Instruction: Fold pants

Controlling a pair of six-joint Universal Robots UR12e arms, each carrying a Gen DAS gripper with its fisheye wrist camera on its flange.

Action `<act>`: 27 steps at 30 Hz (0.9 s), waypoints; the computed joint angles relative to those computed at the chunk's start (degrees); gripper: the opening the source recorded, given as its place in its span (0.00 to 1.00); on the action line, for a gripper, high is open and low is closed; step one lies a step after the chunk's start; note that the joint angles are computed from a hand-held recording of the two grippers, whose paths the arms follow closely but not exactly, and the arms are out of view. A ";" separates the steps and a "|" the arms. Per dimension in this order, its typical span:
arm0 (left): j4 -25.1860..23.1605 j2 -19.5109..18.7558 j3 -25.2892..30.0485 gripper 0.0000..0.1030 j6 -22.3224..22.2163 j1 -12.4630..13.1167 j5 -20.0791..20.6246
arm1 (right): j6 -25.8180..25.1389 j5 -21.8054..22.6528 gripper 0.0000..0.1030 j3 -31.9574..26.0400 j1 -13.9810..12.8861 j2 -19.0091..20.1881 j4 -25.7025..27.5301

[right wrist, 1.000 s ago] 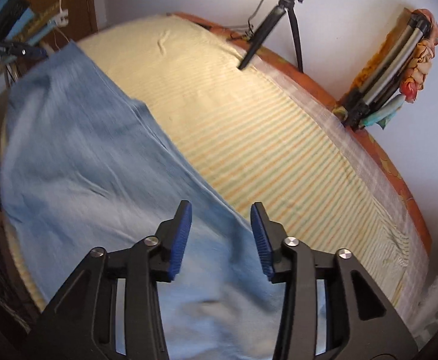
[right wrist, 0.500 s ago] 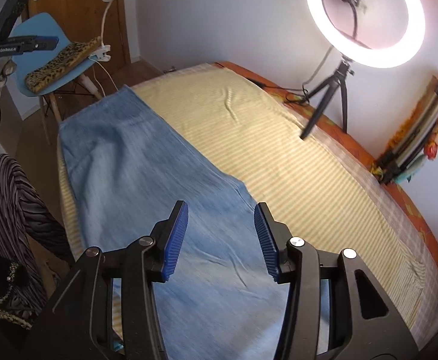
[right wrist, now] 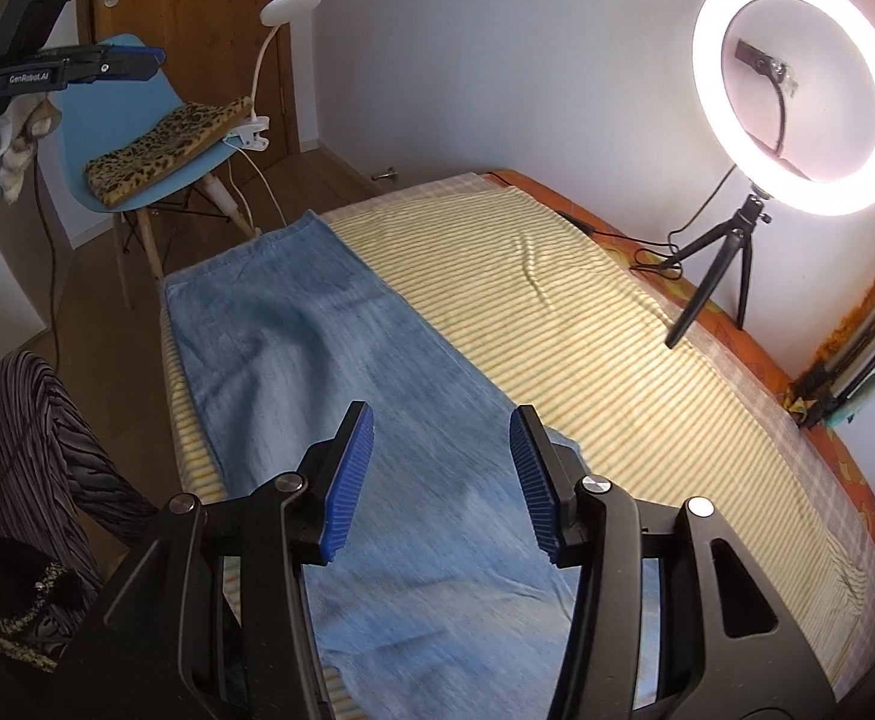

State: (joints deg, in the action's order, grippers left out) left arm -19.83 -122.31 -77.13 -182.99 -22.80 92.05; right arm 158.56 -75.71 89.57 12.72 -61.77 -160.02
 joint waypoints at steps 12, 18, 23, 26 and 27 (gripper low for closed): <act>10.15 1.74 -15.29 0.64 -28.24 6.14 -11.52 | -2.40 5.29 0.48 -8.55 3.95 6.45 4.88; 19.03 -1.16 -20.26 0.65 -45.62 8.99 -17.95 | -3.38 5.37 0.48 -15.25 6.11 10.88 10.18; 23.31 -3.64 -21.18 0.65 -54.93 10.14 -20.63 | -1.85 5.07 0.48 -18.51 7.02 12.84 11.16; 25.24 -4.22 -21.55 0.65 -57.48 10.27 -20.21 | -1.68 5.17 0.48 -19.06 7.27 13.16 11.17; 26.09 -4.36 -21.75 0.65 -57.89 10.37 -20.30 | -1.85 5.06 0.48 -19.05 7.35 13.18 11.02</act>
